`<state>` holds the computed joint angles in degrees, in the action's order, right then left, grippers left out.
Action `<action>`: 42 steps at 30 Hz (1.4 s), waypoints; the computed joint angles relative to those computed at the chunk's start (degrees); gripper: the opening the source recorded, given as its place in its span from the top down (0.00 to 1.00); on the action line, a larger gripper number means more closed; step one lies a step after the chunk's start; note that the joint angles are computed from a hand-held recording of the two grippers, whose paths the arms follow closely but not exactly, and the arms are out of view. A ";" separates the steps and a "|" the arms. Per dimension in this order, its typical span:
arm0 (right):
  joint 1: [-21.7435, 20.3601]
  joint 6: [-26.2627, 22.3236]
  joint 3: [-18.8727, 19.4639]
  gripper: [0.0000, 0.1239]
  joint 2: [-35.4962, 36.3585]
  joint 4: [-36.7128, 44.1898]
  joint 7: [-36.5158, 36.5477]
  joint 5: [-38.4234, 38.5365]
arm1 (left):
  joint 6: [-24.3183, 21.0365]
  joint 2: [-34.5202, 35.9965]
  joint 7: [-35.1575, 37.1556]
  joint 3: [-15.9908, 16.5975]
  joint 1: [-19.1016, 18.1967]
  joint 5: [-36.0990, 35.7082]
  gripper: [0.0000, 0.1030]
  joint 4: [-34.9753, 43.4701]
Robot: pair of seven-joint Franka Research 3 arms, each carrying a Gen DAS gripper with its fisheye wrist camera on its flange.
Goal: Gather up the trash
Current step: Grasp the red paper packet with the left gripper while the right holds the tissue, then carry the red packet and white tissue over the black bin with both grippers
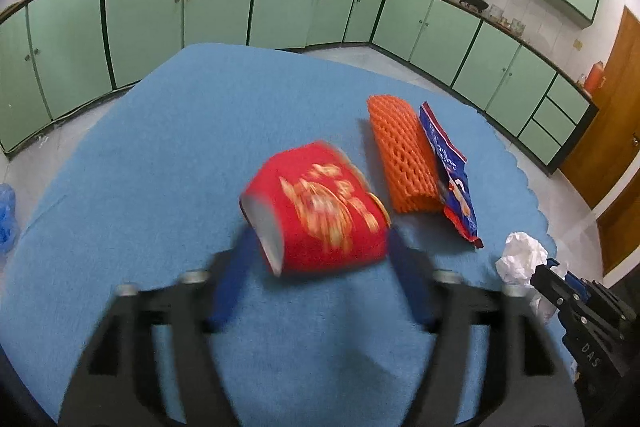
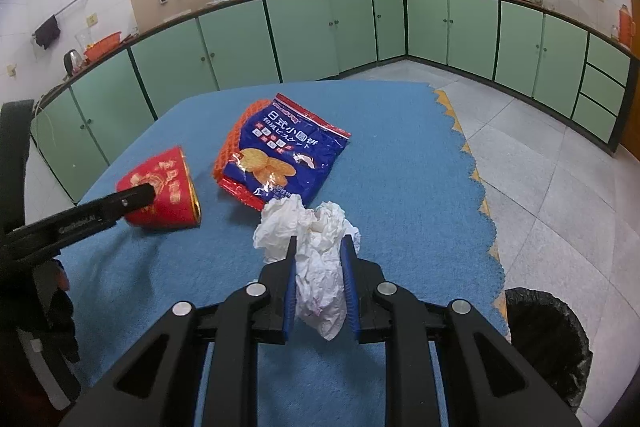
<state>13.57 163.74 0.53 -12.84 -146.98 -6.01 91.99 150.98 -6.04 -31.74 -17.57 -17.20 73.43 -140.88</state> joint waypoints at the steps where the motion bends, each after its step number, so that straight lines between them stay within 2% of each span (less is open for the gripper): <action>1: 0.01 0.02 0.01 0.84 -0.08 -0.07 -0.12 0.09 | -0.31 0.24 0.30 -0.15 -0.13 0.03 0.29 0.25; 8: -0.52 -0.20 -0.36 0.84 0.02 0.04 -0.01 0.05 | -0.82 5.54 3.57 0.92 -0.92 -2.08 0.21 4.54; 12: -0.81 -0.30 -0.50 0.84 0.61 0.37 0.72 -0.38 | -2.71 7.10 4.79 1.60 -1.57 -3.06 0.18 6.38; 18: -0.95 -0.58 -0.48 0.84 1.45 0.62 1.29 -0.84 | -3.98 9.58 10.21 2.96 -1.77 -8.95 0.17 8.27; 29: -1.12 -1.01 -0.58 0.84 1.50 0.71 1.33 -0.59 | -0.17 6.34 4.10 3.43 -0.83 -3.39 0.20 4.10; 42: -1.38 -1.12 -0.78 0.84 -2.30 -1.28 -0.06 0.70 | -3.20 1.73 2.94 -0.29 -2.31 -2.69 0.21 1.58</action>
<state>12.19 162.61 -0.26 -15.14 -148.26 -6.08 92.68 147.79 -4.31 -28.80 -17.86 -19.51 70.73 -139.30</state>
